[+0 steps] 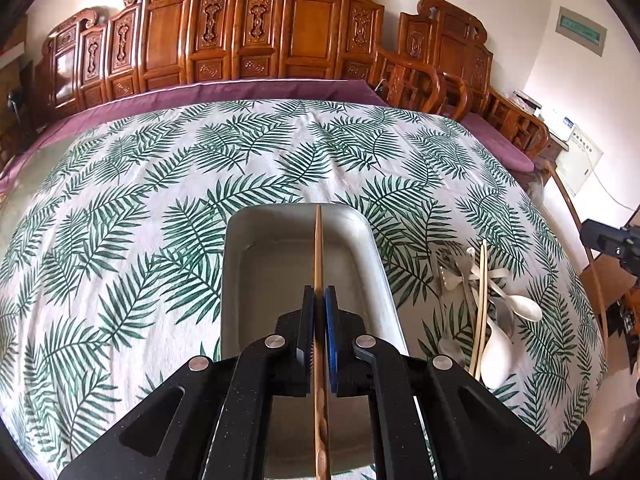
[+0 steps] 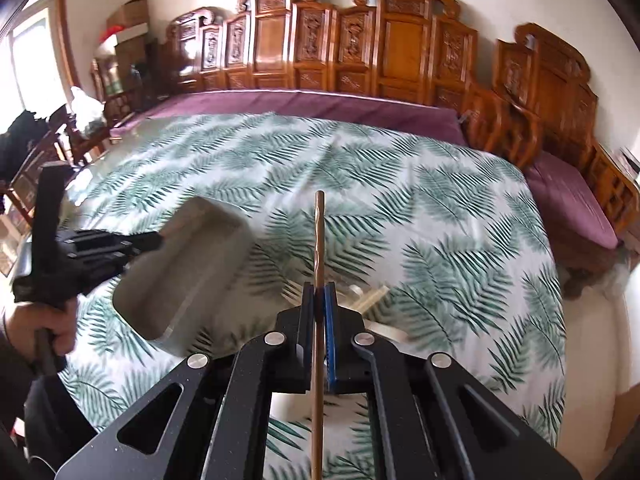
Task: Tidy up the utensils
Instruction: 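Lower the chopstick into the grey tray and open the left tool while the right tool carries its chopstick, then lower the chopstick into the grey tray and open the right tool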
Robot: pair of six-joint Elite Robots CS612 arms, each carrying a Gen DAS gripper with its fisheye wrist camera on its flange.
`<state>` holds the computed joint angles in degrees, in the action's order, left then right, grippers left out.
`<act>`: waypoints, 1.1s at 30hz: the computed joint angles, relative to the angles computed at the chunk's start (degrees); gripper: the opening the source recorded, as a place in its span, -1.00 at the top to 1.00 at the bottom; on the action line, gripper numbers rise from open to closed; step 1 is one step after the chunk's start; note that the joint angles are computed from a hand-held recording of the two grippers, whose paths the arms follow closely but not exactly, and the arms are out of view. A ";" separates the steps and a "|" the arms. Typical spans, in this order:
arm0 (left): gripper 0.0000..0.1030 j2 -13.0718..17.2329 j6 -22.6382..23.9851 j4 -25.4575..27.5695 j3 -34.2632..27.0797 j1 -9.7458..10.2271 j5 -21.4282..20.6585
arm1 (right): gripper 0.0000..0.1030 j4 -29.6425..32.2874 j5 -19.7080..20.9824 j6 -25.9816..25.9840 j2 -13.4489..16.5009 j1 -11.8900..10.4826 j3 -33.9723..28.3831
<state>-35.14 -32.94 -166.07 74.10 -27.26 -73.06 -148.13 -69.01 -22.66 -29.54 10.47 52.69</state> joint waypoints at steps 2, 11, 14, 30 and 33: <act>0.91 0.27 0.45 0.02 -0.39 0.14 -0.24 | 0.88 0.62 0.64 0.01 0.46 0.47 -1.03; 0.69 0.05 2.19 -1.41 0.22 0.34 0.07 | 0.88 2.65 1.80 -0.51 2.03 2.31 -4.00; 0.69 -1.08 2.47 -3.81 2.15 0.33 0.45 | 0.88 3.44 2.50 -0.49 2.63 2.98 -5.14; 0.08 -7.82 3.71 -11.99 13.56 0.04 10.04 | 0.88 8.24 5.87 3.77 8.54 6.82 -15.65; -0.27 -8.35 4.29 -15.46 15.38 -0.28 12.26 | 0.88 8.89 5.31 4.91 9.87 7.38 -17.81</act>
